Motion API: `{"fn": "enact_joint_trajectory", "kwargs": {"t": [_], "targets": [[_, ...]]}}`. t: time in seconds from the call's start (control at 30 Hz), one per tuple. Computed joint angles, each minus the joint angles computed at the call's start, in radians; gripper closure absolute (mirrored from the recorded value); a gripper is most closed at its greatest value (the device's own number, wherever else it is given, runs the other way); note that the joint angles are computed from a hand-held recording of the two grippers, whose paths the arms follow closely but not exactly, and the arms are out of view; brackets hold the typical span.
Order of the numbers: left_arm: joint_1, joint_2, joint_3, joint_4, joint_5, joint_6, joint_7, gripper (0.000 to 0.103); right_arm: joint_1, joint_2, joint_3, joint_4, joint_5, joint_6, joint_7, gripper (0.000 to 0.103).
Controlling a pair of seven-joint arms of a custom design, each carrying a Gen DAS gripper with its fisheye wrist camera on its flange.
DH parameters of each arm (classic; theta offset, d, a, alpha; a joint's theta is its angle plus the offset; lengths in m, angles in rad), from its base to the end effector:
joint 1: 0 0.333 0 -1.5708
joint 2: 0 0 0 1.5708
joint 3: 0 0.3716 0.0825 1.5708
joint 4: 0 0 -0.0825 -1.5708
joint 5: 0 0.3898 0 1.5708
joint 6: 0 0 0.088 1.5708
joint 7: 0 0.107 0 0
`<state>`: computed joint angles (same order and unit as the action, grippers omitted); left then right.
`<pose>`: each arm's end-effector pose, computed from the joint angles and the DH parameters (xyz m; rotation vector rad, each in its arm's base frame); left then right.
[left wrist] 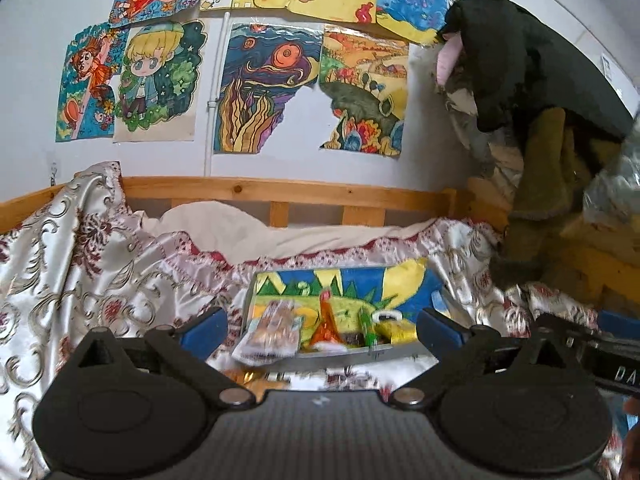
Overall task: Organize snacks
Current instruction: 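Withdraw both open tools and move them toward the remaining snacks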
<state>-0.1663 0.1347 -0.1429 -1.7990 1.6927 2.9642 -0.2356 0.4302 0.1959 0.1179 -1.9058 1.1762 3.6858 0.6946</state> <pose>0.5863 -0.2521 0.5804 -1.4390 1.5252 -1.1493 0.5748 0.2015 0.5732 -1.3316 1.4448 -0.9710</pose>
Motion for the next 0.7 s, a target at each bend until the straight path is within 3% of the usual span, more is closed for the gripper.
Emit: {"fn": "enact_joint_trajectory", "kwargs": {"t": [0.1,0.4,0.7], "targets": [[-0.002,-0.041,-0.004,-0.063,-0.04,-0.015,0.049,0.001,0.002,-0.041,0.012,-0.072,-0.033,0.017,0.048,0.001],[0.022,-0.165,-0.026,-0.25,-0.235,-0.048,0.211,0.001,0.035,-0.128,0.035,-0.206,0.023,0.021,0.029,0.001],[0.045,-0.245,-0.053,-0.367,-0.449,-0.096,0.37,0.001,0.065,-0.181,0.059,-0.252,0.166,-0.014,-0.089,0.001]]}}
